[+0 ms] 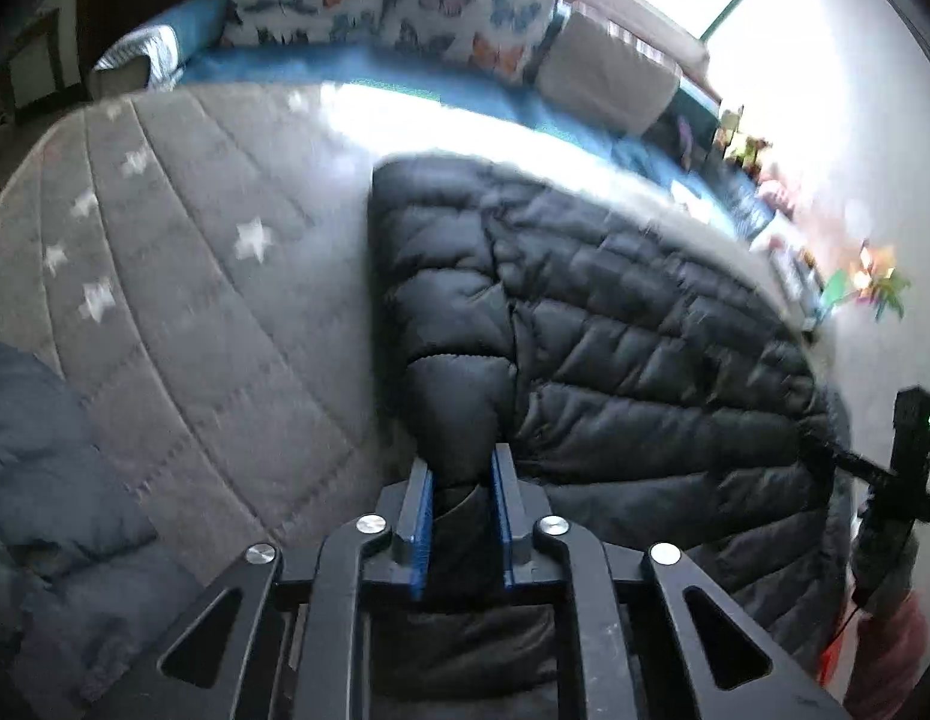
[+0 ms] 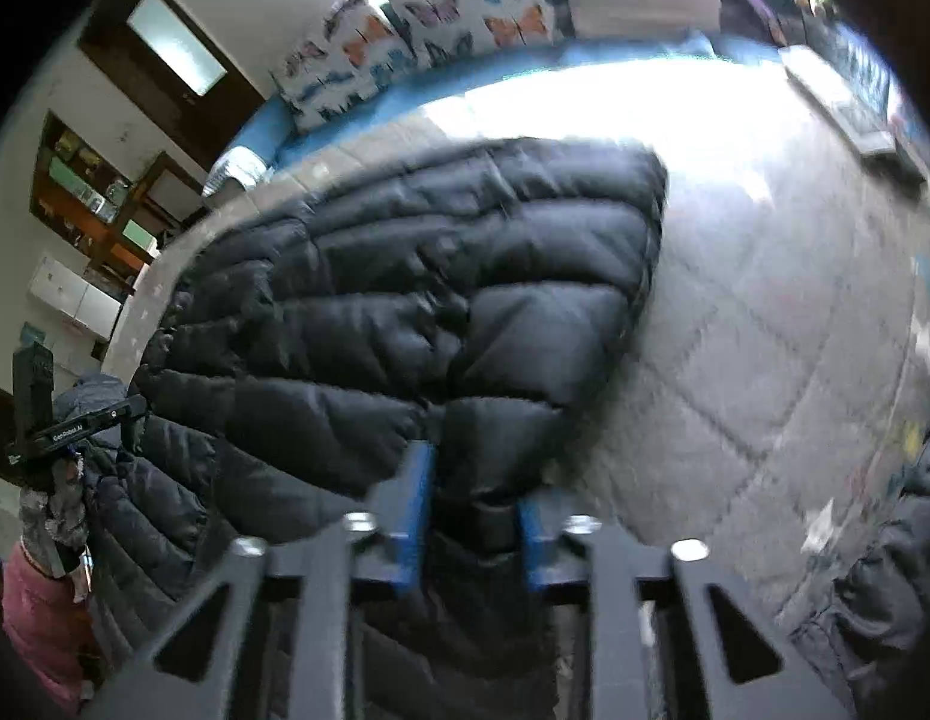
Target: Fold large clothes
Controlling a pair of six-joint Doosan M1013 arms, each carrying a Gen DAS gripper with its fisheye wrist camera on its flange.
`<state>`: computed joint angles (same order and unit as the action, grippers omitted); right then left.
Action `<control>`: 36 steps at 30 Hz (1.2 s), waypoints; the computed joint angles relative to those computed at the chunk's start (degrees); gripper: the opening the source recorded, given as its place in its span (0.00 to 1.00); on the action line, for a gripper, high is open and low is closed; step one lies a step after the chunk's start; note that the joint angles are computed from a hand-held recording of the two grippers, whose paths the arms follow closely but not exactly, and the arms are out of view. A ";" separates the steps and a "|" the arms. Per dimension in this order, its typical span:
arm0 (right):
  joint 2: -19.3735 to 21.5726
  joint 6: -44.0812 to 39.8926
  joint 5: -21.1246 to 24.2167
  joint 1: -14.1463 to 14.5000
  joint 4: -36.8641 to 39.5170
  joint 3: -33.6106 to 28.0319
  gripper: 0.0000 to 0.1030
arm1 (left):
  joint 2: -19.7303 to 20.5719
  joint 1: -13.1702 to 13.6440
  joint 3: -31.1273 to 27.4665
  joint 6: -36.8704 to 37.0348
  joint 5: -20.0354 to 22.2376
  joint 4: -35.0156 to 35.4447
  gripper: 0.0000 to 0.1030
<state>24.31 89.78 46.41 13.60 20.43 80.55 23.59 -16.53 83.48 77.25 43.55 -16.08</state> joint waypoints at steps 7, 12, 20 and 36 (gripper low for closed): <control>0.34 -3.07 -8.53 0.88 3.17 -3.16 0.16 | -2.34 1.03 -0.72 -3.29 -7.46 4.21 0.16; 5.08 1.44 -0.25 1.08 -2.27 -8.56 0.19 | 1.51 2.64 -4.29 -5.90 0.99 6.08 0.23; 1.42 3.04 2.91 3.34 -12.74 -5.53 0.24 | -0.01 0.89 -1.64 -7.83 0.44 13.21 0.25; -4.70 -9.46 6.12 13.16 -12.18 4.26 0.29 | -11.69 -10.81 13.72 18.34 -4.16 -3.88 0.25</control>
<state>19.62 80.32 52.53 26.76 8.25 84.81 11.90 -27.35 97.20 95.59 39.39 -19.95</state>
